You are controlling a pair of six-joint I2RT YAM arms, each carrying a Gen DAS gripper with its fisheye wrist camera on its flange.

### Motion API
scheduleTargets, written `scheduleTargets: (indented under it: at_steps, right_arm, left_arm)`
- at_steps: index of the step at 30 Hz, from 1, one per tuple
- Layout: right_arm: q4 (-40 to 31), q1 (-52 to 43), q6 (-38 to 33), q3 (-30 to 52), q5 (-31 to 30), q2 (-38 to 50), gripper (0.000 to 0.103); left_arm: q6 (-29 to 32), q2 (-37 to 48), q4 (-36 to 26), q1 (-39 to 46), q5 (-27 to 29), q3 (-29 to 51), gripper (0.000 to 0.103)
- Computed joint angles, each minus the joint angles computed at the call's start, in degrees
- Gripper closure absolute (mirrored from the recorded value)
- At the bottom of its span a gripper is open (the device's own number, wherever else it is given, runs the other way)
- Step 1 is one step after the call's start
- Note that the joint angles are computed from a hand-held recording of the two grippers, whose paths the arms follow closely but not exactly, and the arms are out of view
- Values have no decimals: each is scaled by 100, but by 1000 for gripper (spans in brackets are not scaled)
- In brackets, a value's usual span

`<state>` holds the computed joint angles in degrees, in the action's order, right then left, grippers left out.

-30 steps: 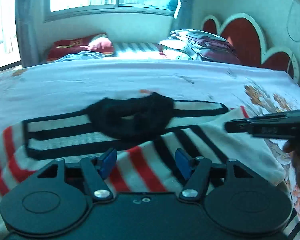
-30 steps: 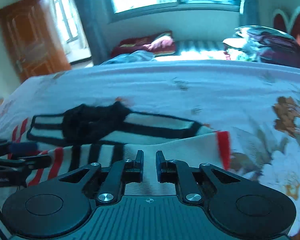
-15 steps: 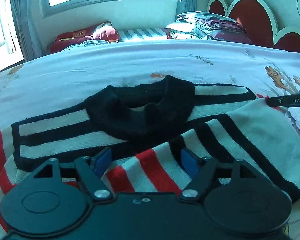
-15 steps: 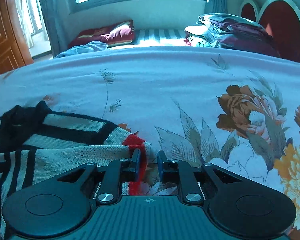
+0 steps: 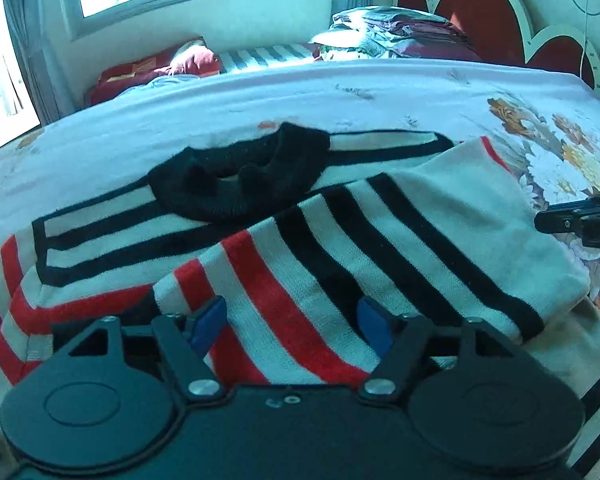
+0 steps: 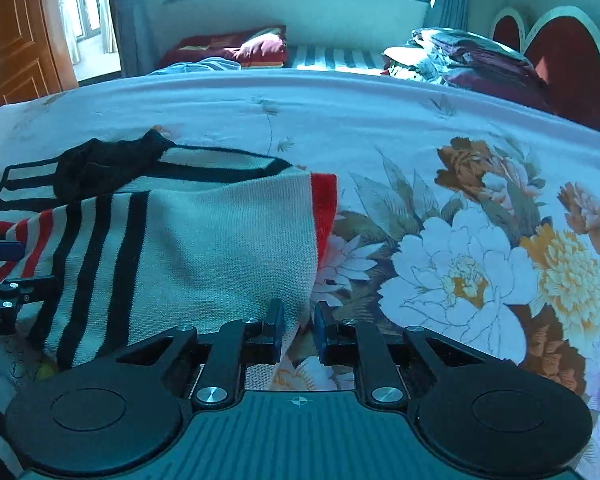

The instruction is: Fold small clothes

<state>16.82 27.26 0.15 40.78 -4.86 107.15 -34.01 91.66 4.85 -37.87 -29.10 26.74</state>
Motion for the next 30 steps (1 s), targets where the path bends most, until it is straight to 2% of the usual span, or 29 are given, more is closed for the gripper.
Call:
scheduleTargets:
  at_steps: [1, 3, 5, 6, 8, 10, 11, 13, 14, 15, 16, 17, 18, 19, 21, 22, 23, 24, 25, 26, 27, 28, 30]
  right_arm:
    - [59, 9, 9, -159, -118, -221, 87]
    - [-33, 120, 52, -469, -161, -680, 87]
    - [-152, 361, 93, -749, -71, -885, 87]
    - [-308, 529, 104, -747, 100, -714, 87]
    - [390, 838, 18, -1118, 538, -571, 88]
    - [-80, 989, 130, -870, 756, -632, 87]
    - [-203, 975, 188, -796, 741, -655, 87]
    - [-209, 902, 211, -856, 677, -778, 87]
    - [-222, 853, 206, -876, 641, -758, 87]
    - [-121, 798, 201, -944, 599, -710, 88]
    - [12, 736, 192, -1007, 539, -688, 88]
    - [-35, 715, 231, -978, 514, -696, 87]
    - [-154, 737, 314, -921, 546, -744, 87]
    - [-203, 758, 416, -902, 570, -817, 87]
    - [-58, 765, 600, -980, 536, -955, 87]
    - [-52, 780, 672, -968, 547, -964, 87]
    - [-108, 793, 729, -907, 534, -920, 87]
    - [-131, 810, 766, -845, 544, -840, 87]
    - [-93, 847, 789, -814, 604, -770, 87]
    - [-29, 869, 813, -792, 621, -699, 87]
    - [-26, 870, 836, -742, 621, -623, 87]
    - [-63, 888, 882, -679, 674, -574, 87]
    - [40, 896, 988, -708, 665, -604, 87]
  left_arm:
    - [22, -211, 55, -169, -133, -143, 36]
    - [-236, -359, -220, -564, -458, -216, 34]
    - [-452, -68, -468, -648, -295, -165, 32]
    - [-607, -20, -91, -686, -343, -398, 29]
    - [-650, -225, 40, -439, -74, -561, 28]
    - [-564, -396, -103, -327, -21, -561, 29]
    - [-580, -537, -205, -344, -87, -604, 34]
    - [-641, -829, -500, -449, -365, -749, 33]
    - [-664, -846, -615, -437, -476, -821, 30]
    - [-612, -917, -512, -292, -399, -1003, 21]
    - [-490, -1235, -164, 2, -162, -1364, 19]
    - [-393, -1484, -103, 230, 32, -1509, 18]
    - [-337, -1768, -249, 348, 42, -1556, 22]
    - [-453, -1921, -467, 247, -311, -1544, 26]
    - [-479, -2289, -642, 292, -656, -1654, 39]
    - [-435, -2424, -636, 481, -602, -1728, 41]
    - [-369, -2336, -625, 729, -480, -1714, 46]
    - [-235, -2171, -512, 1038, -258, -1704, 47]
    - [17, -2196, -73, 1415, 104, -1895, 47]
    - [242, -2221, 248, 1654, 354, -2015, 55]
    - [466, -2247, 382, 1790, 502, -2038, 81]
    - [649, -2328, 399, 1840, 524, -2009, 97]
    - [816, -2182, 584, 1748, 239, -1959, 97]
